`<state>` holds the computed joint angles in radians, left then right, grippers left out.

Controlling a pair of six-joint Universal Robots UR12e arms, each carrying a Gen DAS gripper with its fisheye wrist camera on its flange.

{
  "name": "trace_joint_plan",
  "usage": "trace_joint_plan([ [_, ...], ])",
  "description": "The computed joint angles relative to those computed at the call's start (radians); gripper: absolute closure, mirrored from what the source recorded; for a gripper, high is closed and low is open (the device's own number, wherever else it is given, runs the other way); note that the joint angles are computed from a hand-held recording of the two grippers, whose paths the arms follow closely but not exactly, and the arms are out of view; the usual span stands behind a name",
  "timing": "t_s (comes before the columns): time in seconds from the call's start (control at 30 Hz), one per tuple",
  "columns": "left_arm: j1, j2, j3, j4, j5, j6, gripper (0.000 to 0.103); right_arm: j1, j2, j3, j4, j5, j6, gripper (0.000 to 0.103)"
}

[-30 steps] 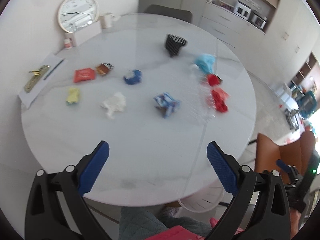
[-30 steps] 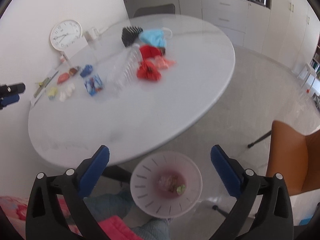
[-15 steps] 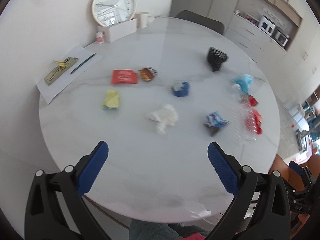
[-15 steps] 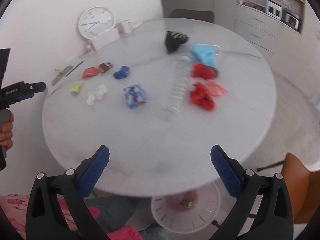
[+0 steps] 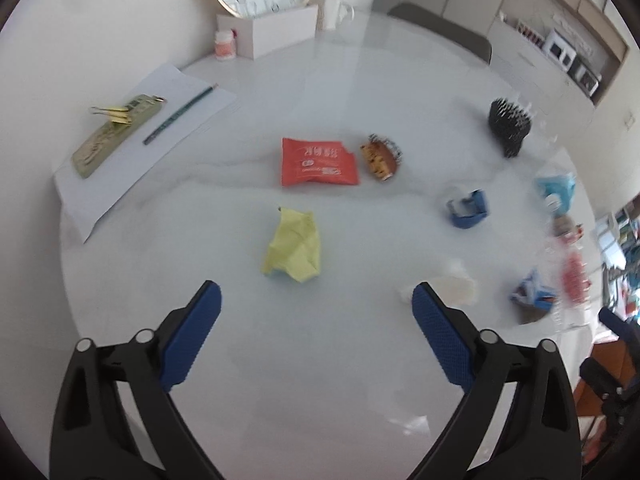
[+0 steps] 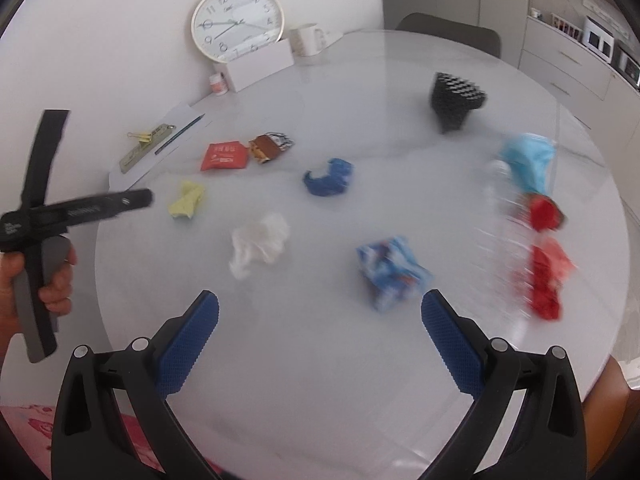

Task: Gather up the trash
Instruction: 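Grasp the yellow paper with the left tool, then grasp the white tissue with the right tool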

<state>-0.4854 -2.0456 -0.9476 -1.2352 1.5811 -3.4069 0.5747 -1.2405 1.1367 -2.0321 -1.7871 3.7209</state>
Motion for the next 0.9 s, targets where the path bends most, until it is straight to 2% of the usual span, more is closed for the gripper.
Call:
trace_joint_plan([
  [0.2, 0.017, -0.078, 0.073, -0.078, -0.009, 0.101, 0.017, 0.004, 0.082, -0.084, 0.032, 0.017, 0.021, 0.002],
  [0.37, 0.027, -0.130, 0.142, -0.160, -0.015, 0.097, 0.038, 0.003, 0.129, -0.133, 0.069, 0.021, 0.017, 0.002],
  [0.43, 0.033, -0.145, 0.167, -0.199, -0.034, 0.091, 0.051, -0.001, 0.146, -0.150, 0.085, 0.030, 0.023, 0.002],
  [0.53, 0.034, -0.153, 0.180, -0.203, -0.040, 0.107, 0.056, -0.008, 0.165, -0.167, 0.100, 0.049, 0.025, 0.002],
  [0.57, 0.034, -0.155, 0.183, -0.204, -0.040, 0.118, 0.063, -0.009, 0.174, -0.176, 0.110, 0.052, 0.021, 0.002],
  [0.73, 0.040, -0.157, 0.190, -0.199, -0.072, 0.131, 0.063, -0.009, 0.213, -0.212, 0.139, 0.034, -0.017, 0.002],
  [0.8, 0.039, -0.157, 0.195, -0.191, -0.078, 0.144, 0.063, -0.008, 0.223, -0.221, 0.145, 0.029, -0.032, 0.009],
  [0.9, 0.035, -0.160, 0.209, -0.174, -0.070, 0.169, 0.063, -0.011, 0.242, -0.243, 0.172, 0.046, -0.053, 0.029],
])
